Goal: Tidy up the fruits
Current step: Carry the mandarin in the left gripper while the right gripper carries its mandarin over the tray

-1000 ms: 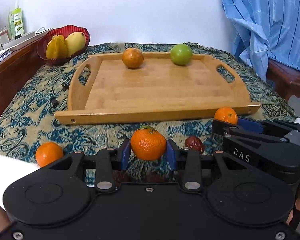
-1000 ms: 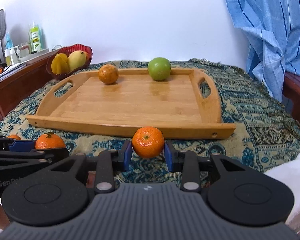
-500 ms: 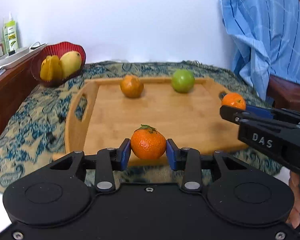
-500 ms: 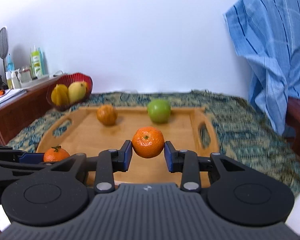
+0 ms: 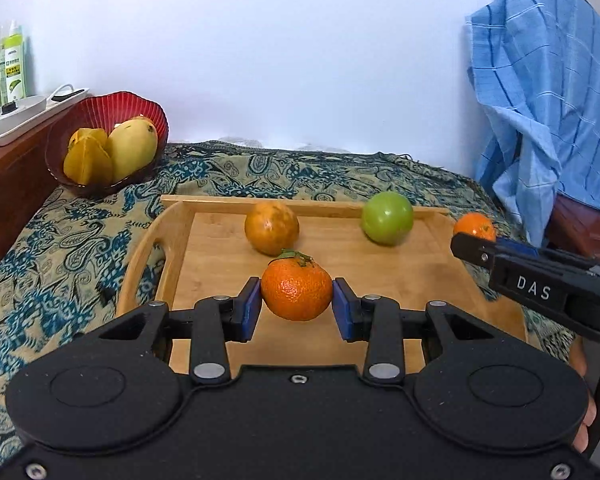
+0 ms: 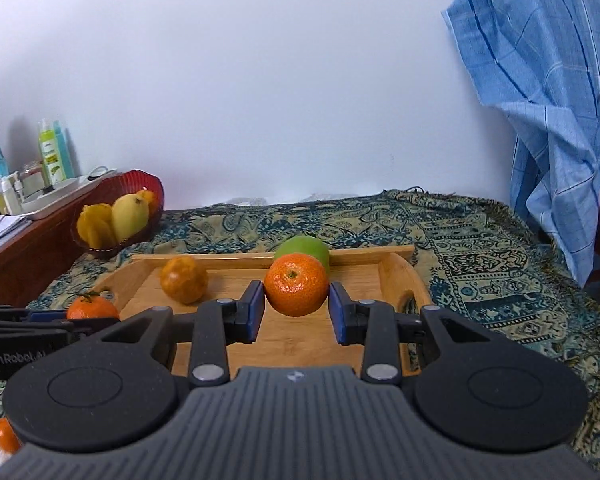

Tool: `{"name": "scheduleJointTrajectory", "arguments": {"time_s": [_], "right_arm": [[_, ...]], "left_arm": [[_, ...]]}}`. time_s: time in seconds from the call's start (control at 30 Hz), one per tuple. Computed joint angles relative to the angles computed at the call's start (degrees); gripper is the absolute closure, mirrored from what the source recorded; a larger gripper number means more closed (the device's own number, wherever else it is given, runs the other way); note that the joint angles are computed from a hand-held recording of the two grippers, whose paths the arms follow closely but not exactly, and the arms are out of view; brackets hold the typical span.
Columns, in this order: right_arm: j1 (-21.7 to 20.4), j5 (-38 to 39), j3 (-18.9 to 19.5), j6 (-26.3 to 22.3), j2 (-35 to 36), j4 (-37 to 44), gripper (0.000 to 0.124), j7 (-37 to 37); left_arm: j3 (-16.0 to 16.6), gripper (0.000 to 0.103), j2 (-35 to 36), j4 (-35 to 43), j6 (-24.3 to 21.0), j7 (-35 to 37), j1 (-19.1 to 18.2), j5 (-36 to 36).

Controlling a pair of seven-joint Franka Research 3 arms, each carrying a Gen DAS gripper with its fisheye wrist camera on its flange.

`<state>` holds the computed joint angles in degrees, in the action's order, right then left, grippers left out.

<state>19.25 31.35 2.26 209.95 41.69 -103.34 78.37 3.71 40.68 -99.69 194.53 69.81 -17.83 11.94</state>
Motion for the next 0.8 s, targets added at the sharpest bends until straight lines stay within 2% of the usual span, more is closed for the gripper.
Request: {"name": "scheduleJointTrajectory", "arguments": {"time_s": [0.17,0.3,0.43,0.5,0.63,0.8], "right_arm": [[0.75,1.56,-2.1,-6.1,2.77,5.13,0.084,-0.76],[1.49,1.38,-3.65,-10.49,4.91,8.78,0.084,-0.4],[6.32,3.29,-10.16,-16.31,7.33,12.61,0.084,1.3],[7.51,2.74,-12.06,-18.25,8.31,13.96,0.084,3.13],[7.08,0.04,-12.17,-19.72,9.31,15.6,0.084,6.39],[6.98,-2.54,-12.98,-21.43,9.93,16.5,0.084,10.57]], "left_arm": [[0.41,0.067,4.47,7.0,-3.99,-0.84,-0.3,0.02],[-1.52,0.067,7.68,12.05,-7.14,-2.39,1.47,1.24],[-2.43,0.067,10.74,16.79,-9.79,-3.56,2.43,3.05],[-2.76,0.067,11.88,18.56,-10.89,-4.22,2.76,3.74],[-5.55,0.067,14.23,22.31,-13.44,-4.62,4.99,4.7],[-7.41,0.067,16.36,25.55,-14.76,-4.66,6.27,5.43]]}}
